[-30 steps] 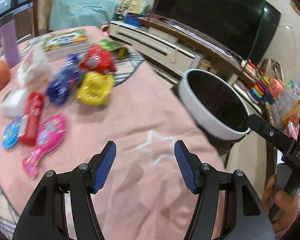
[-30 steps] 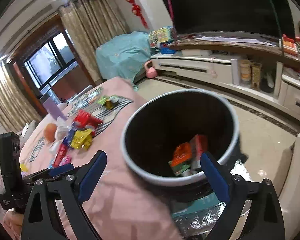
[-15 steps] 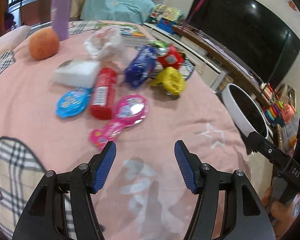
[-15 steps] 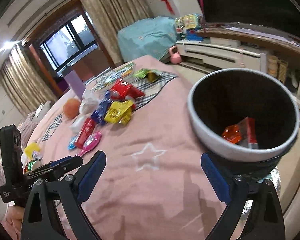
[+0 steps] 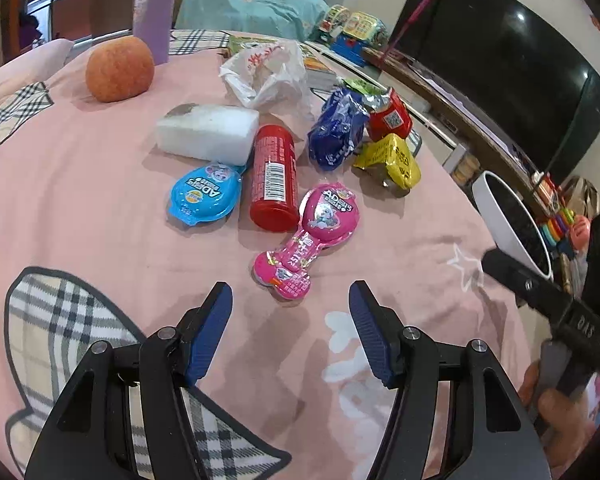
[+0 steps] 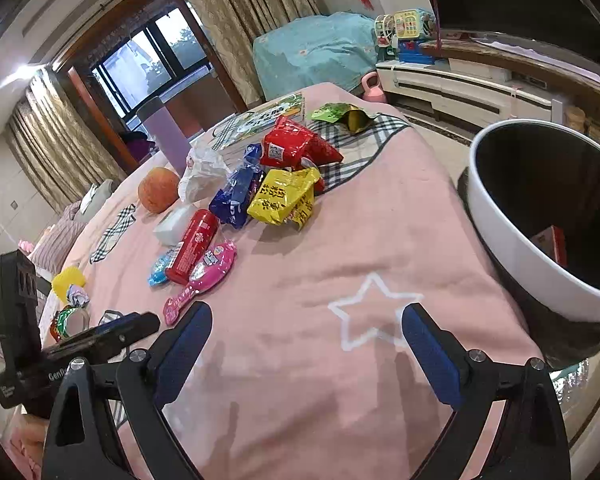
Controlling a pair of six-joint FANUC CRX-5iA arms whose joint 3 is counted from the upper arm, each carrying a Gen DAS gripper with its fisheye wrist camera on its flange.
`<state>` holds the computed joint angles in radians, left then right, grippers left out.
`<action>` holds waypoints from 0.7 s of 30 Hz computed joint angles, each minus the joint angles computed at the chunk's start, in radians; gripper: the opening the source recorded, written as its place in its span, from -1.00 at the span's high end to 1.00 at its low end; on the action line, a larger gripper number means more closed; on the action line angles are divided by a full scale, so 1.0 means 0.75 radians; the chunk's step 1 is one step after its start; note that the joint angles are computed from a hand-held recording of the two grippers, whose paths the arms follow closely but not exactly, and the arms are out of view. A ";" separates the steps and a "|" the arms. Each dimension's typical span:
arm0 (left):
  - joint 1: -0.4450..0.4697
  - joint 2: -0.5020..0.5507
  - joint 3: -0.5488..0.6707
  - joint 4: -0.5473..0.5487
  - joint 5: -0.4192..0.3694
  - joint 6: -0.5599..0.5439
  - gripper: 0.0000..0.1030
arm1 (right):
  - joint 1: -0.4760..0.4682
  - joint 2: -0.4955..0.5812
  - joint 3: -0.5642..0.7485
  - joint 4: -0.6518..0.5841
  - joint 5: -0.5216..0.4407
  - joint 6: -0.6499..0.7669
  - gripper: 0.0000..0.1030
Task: Collect trash
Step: 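Grasp the pink candy pack with the left gripper while the right grasps the yellow snack bag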
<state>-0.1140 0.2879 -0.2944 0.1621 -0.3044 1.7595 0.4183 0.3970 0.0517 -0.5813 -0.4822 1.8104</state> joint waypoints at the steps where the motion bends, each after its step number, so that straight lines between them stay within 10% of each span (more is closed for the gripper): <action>1: -0.001 0.008 0.015 -0.017 -0.013 0.003 -0.20 | 0.001 0.010 0.013 0.001 -0.004 -0.004 -0.88; 16: -0.027 0.132 0.208 -0.173 -0.131 -0.001 -0.18 | -0.002 0.241 0.341 -0.001 -0.138 -0.030 -0.87; 21: -0.052 0.162 0.268 -0.264 -0.160 0.040 0.12 | 0.008 0.338 0.463 0.051 -0.187 -0.083 -0.57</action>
